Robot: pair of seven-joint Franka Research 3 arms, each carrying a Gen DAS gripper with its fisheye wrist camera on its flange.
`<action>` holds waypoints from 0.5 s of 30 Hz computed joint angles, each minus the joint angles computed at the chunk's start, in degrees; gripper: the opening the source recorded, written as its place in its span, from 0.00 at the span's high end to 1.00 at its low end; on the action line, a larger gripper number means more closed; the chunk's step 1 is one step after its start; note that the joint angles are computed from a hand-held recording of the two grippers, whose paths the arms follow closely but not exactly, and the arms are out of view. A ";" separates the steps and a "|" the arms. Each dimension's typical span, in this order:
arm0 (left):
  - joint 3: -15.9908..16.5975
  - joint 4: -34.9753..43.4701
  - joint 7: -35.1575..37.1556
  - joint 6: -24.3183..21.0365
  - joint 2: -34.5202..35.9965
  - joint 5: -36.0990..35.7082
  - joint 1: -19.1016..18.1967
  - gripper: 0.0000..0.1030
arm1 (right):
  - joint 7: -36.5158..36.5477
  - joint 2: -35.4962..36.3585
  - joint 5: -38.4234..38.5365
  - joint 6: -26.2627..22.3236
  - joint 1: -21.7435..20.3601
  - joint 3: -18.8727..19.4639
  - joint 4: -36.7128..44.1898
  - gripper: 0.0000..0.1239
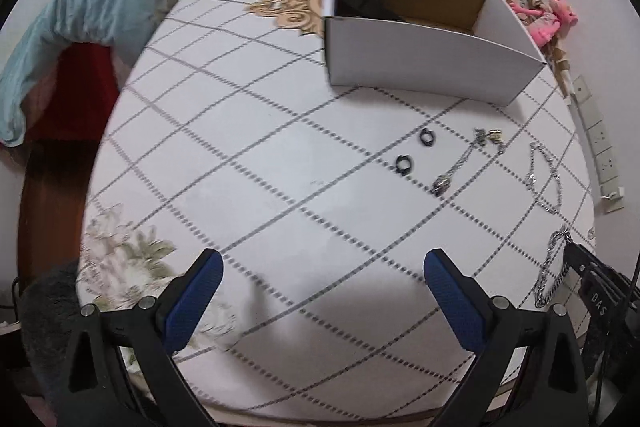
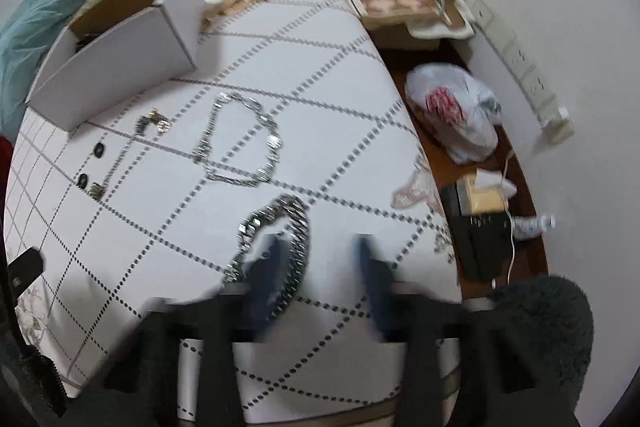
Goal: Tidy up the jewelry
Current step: 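Grasp the silver charm chain with the left tool while the right tool grasps the chunky silver chain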
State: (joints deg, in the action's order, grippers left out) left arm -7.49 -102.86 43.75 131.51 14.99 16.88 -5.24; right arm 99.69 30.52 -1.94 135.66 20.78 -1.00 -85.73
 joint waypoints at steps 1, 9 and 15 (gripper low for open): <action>-0.14 0.11 0.48 1.17 0.38 -0.31 0.13 0.01 | -0.89 0.41 0.32 0.83 -0.22 0.40 0.34 0.93; -0.81 7.42 8.43 4.12 7.05 -0.15 -0.70 0.16 | -3.04 5.98 2.74 -0.56 -0.74 0.68 8.79 0.93; -1.26 12.67 12.53 2.37 11.53 -2.40 -1.15 0.52 | -3.52 6.55 3.74 -1.59 -1.21 0.39 9.99 0.93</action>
State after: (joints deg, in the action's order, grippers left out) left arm -8.75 -90.19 56.28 133.88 26.51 14.48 -6.39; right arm 96.17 37.06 1.80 134.07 19.57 -0.62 -75.74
